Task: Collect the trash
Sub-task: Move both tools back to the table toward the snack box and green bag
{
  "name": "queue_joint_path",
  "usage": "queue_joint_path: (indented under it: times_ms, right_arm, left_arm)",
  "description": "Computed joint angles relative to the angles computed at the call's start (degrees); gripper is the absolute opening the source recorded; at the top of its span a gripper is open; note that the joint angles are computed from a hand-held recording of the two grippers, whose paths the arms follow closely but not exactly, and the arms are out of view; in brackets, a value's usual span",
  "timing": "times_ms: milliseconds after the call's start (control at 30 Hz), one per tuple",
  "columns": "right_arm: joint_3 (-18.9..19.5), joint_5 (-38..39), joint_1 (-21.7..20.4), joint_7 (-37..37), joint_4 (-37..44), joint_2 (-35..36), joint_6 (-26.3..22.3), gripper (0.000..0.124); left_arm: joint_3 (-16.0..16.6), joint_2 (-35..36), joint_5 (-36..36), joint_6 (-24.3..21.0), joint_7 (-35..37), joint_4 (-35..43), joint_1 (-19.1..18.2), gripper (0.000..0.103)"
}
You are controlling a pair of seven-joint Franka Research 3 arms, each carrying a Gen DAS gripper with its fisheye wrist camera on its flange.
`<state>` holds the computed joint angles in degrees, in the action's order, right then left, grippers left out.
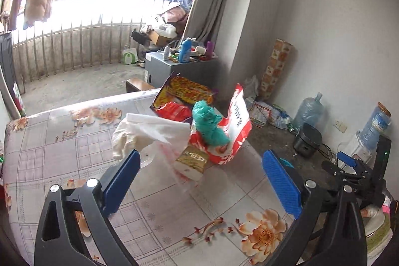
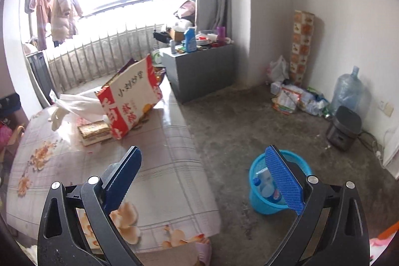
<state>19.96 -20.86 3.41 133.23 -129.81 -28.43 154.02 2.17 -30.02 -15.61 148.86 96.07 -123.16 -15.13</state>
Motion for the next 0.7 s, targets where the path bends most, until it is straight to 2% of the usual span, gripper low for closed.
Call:
queue_joint_path:
  times_ms: [200, 367, 533, 700]
  right_arm:
    - [-4.42, 10.08, 6.67, -2.73, 4.99, 6.67, 3.44, 0.089]
    - [-7.55, 17.45, 11.32, -8.05, 8.5, 11.21, 5.08, 0.082]
    - [-11.65, 29.58, 16.34, -15.03, 12.47, 15.96, 6.69, 0.073]
    - [-14.35, 42.57, 18.96, -22.44, 18.41, 20.91, 7.43, 0.068]
  left_arm:
    - [-0.38, 1.73, 1.28, 2.8, -1.74, -1.1, 1.85, 0.096]
    - [1.59, 5.68, -2.18, 4.7, 1.45, 1.48, -0.91, 0.087]
    - [2.31, 12.36, -9.79, 3.56, 8.15, 8.74, -3.07, 0.074]
    - [-0.33, 21.16, -12.42, -0.67, 11.03, 18.69, -1.21, 0.064]
